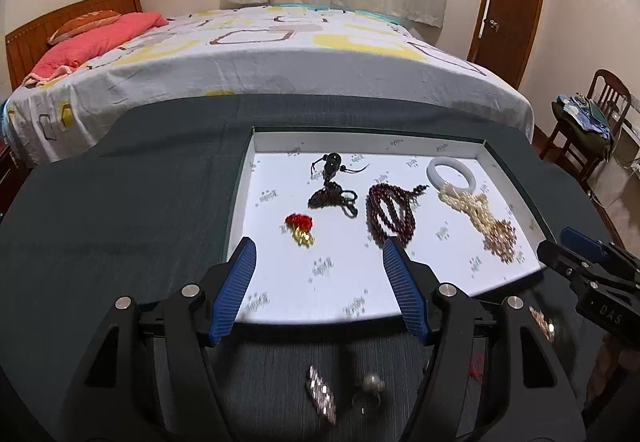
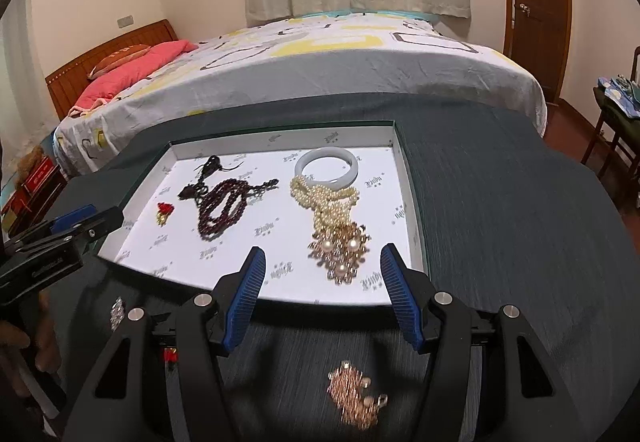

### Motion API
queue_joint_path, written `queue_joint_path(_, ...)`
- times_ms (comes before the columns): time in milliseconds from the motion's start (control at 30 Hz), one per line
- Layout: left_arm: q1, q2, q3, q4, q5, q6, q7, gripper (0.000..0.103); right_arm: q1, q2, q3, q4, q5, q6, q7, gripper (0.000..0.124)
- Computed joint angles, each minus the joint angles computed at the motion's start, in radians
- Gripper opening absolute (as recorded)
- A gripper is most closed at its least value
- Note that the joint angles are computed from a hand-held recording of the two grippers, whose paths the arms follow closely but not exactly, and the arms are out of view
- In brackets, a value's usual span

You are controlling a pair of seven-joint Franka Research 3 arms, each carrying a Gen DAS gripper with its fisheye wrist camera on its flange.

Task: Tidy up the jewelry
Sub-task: 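Open both tools and withdraw them from the tray toward the remaining jewelry, then grasp the silver crystal brooch with the left tool while the right tool grasps the gold charm with red tassel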

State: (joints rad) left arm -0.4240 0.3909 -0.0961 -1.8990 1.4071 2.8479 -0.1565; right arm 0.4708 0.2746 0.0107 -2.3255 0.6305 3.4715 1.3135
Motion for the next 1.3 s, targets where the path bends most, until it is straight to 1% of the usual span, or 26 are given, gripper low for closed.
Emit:
queue_joint_path(400, -0.001, -0.08, -0.039, -0.143, -0.028, -0.023, -0.028, 0.064, -0.031, -0.077, 0.061, -0.135, -0.044, 0.03, 0.053, 0.059)
queue_joint_path(700, 0.006, -0.14, -0.073, -0.229, 0.015, -0.055, -0.106, 0.064, -0.017, -0.12, 0.079, -0.215, -0.039, 0.048, 0.068, 0.059)
queue_joint_path(833, 0.016, -0.134, -0.082, -0.24, 0.004, -0.05, -0.104, 0.064, -0.013, -0.126, 0.085, -0.233, -0.034, 0.053, 0.07, 0.059)
queue_joint_path(967, 0.015, -0.115, -0.083, -0.231, -0.019, -0.06, -0.074, 0.064, -0.009, -0.124, 0.088, -0.239, -0.029, 0.049, 0.071, 0.059)
queue_joint_path(1100, 0.017, -0.094, -0.074, -0.219, -0.045, -0.055, -0.052, 0.06, -0.01, -0.116, 0.09, -0.234, -0.041, 0.045, 0.078, 0.059)
queue_joint_path(1167, 0.017, -0.084, -0.068, -0.21, -0.057, -0.052, -0.039, 0.055, -0.008, -0.111, 0.089, -0.229, -0.044, 0.043, 0.078, 0.059)
queue_joint_path(1300, 0.019, -0.059, -0.055, -0.184, -0.087, -0.022, -0.008, 0.055, -0.007, -0.102, 0.086, -0.222, -0.052, 0.035, 0.082, 0.059)
